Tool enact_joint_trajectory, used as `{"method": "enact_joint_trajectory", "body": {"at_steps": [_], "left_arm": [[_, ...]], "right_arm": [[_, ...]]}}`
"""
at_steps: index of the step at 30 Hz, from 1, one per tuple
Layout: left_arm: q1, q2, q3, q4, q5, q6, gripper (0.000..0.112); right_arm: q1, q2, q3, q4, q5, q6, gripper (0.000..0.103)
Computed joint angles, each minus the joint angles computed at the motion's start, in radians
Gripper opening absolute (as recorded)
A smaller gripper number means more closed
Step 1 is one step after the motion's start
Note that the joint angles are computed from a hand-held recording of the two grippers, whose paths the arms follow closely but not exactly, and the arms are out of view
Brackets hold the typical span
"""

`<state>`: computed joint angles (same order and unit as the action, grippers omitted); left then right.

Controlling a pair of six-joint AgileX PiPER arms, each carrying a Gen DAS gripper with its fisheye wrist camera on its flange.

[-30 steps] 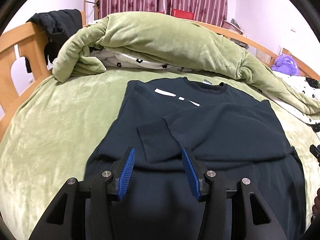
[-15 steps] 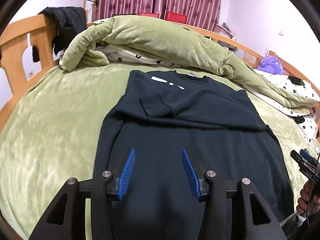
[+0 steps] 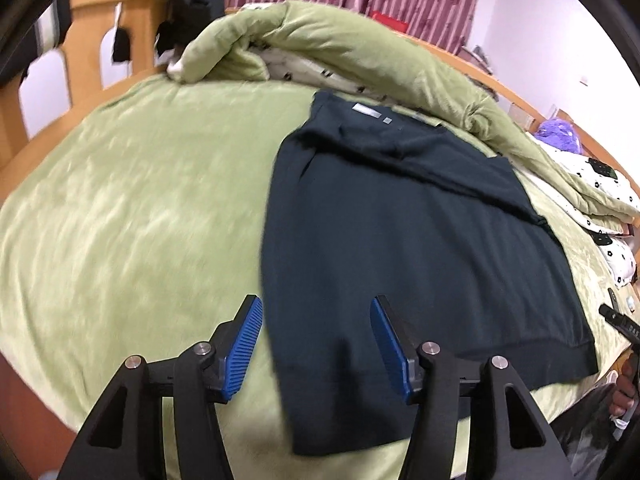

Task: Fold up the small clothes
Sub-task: 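Move both tools to the ribbed hem of the sweatshirt, then grasp the ribbed hem with both tools and lift it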

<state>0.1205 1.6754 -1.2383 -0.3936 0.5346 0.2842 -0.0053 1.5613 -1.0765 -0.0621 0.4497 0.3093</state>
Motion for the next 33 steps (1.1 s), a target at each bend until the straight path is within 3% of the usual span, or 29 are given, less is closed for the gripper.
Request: {"method": "enact_joint_trajectory", "body": {"at_steps": [2, 5, 10, 17, 26, 33], "left_arm": [[0.024, 0.006, 0.032, -0.055, -0.004, 0.058, 0.054], [0.055, 0.04, 0.036, -0.157, 0.033, 0.145, 0.054], [0.069, 0.106, 0.003, -0.297, 0.095, 0.266, 0.053], [0.037, 0.155, -0.047, -0.298, 0.077, 0.226, 0.052], [0.069, 0.132, -0.018, -0.328, 0.116, 0.269, 0.045], [0.105, 0.079, 0.065, -0.413, 0.148, 0.386, 0.038]], "right_arm": [[-0.023, -0.008, 0.038, 0.112, -0.006, -0.108, 0.069], [-0.017, -0.013, 0.089, 0.109, -0.016, -0.105, 0.069], [-0.029, 0.004, 0.136, 0.29, -0.025, -0.264, 0.069], [0.005, 0.022, 0.119, 0.233, -0.01, -0.203, 0.069], [0.006, 0.015, 0.121, 0.285, 0.019, -0.237, 0.049], [0.02, -0.02, 0.167, 0.304, 0.029, -0.21, 0.048]]}}
